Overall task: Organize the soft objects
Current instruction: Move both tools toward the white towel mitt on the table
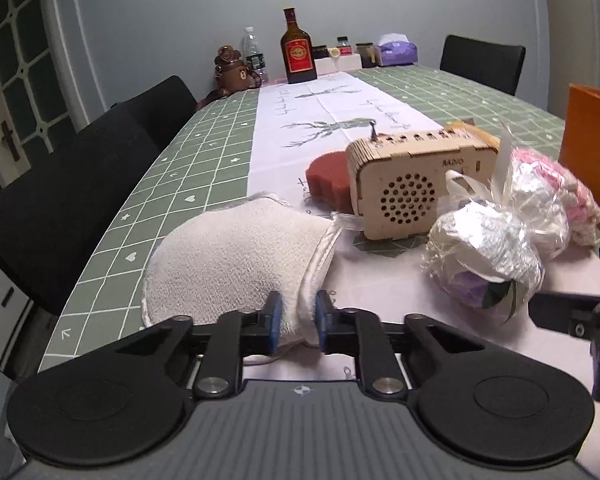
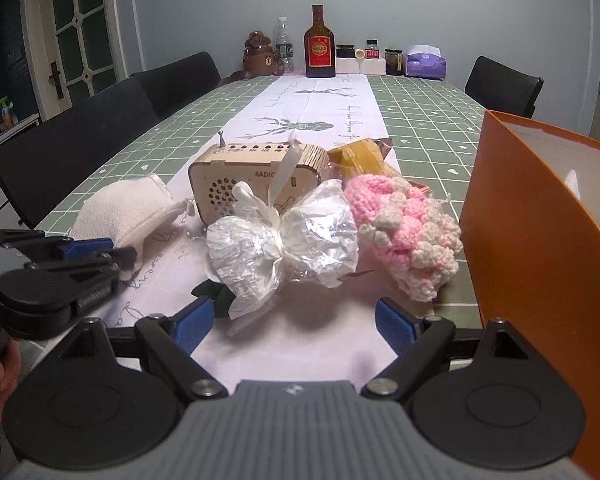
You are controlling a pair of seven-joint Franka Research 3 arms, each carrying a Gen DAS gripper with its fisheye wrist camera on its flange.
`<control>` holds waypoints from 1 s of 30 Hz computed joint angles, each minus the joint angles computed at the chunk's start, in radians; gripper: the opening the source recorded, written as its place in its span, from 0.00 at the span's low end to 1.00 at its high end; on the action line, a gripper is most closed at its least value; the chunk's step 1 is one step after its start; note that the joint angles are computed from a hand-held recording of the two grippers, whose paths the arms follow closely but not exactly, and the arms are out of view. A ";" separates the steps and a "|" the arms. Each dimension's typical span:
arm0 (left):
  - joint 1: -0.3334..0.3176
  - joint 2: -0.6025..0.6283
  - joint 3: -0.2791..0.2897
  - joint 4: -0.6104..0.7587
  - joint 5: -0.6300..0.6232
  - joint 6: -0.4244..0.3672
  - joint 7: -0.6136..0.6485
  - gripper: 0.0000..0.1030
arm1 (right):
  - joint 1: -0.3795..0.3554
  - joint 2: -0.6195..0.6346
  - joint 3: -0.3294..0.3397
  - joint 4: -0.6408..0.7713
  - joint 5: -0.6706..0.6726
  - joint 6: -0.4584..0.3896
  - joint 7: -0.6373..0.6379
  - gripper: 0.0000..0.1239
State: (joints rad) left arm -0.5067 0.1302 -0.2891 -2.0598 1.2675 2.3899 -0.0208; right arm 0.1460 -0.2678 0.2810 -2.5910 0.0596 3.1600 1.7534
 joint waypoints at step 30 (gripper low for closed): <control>0.118 -0.216 -0.092 -0.237 -0.114 0.559 -0.128 0.04 | -0.043 -0.178 0.048 -0.124 0.072 0.016 -0.035 0.70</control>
